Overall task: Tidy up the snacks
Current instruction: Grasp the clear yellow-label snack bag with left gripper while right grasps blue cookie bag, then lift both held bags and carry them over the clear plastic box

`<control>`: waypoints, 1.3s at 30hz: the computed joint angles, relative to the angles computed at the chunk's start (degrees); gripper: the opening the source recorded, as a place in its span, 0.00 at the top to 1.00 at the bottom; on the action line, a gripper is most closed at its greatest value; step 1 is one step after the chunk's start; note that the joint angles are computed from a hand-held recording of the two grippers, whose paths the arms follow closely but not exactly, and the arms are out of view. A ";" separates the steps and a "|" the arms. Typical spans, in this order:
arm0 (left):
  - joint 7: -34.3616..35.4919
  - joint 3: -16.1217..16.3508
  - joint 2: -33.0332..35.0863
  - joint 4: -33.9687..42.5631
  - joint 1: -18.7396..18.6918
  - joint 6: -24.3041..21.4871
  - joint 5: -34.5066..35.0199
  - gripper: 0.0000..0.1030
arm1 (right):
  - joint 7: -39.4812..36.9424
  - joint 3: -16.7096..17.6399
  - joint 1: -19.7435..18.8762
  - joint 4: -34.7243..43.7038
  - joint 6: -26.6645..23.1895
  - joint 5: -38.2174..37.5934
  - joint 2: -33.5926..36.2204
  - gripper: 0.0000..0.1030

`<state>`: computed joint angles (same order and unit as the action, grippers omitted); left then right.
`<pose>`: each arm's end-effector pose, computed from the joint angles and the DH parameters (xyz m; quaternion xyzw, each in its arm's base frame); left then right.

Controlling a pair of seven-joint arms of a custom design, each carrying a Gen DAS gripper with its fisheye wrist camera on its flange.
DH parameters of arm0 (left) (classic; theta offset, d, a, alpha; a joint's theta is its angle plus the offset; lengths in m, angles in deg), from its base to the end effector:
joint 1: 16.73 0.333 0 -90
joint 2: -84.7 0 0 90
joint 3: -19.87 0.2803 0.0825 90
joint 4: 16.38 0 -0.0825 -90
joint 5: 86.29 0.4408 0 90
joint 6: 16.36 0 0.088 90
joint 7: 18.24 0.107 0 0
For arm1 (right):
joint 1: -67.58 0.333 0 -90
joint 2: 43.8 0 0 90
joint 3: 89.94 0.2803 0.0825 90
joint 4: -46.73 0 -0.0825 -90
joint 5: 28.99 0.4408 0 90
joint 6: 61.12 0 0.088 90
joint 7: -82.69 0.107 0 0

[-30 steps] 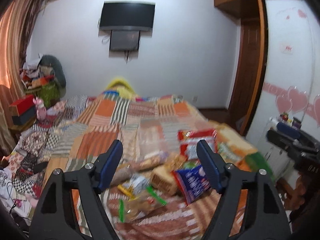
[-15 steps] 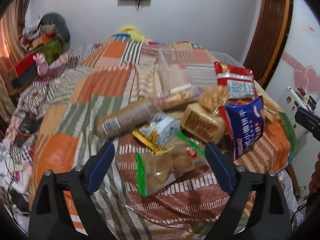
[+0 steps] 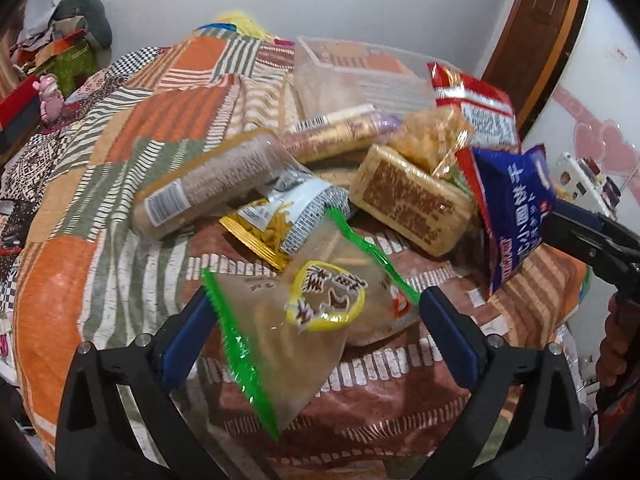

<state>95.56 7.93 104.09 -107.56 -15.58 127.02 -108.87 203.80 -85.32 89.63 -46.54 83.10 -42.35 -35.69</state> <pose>0.7338 -0.1200 0.4542 -0.5508 0.7647 -0.3191 0.1002 0.6321 0.3161 0.5742 -0.6728 0.6379 -0.1898 0.3233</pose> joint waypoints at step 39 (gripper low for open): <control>4.77 -0.56 -2.54 3.12 -0.15 4.58 -5.92 0.33 | 4.62 -1.05 -0.59 -0.35 4.56 -7.18 -2.39 0.39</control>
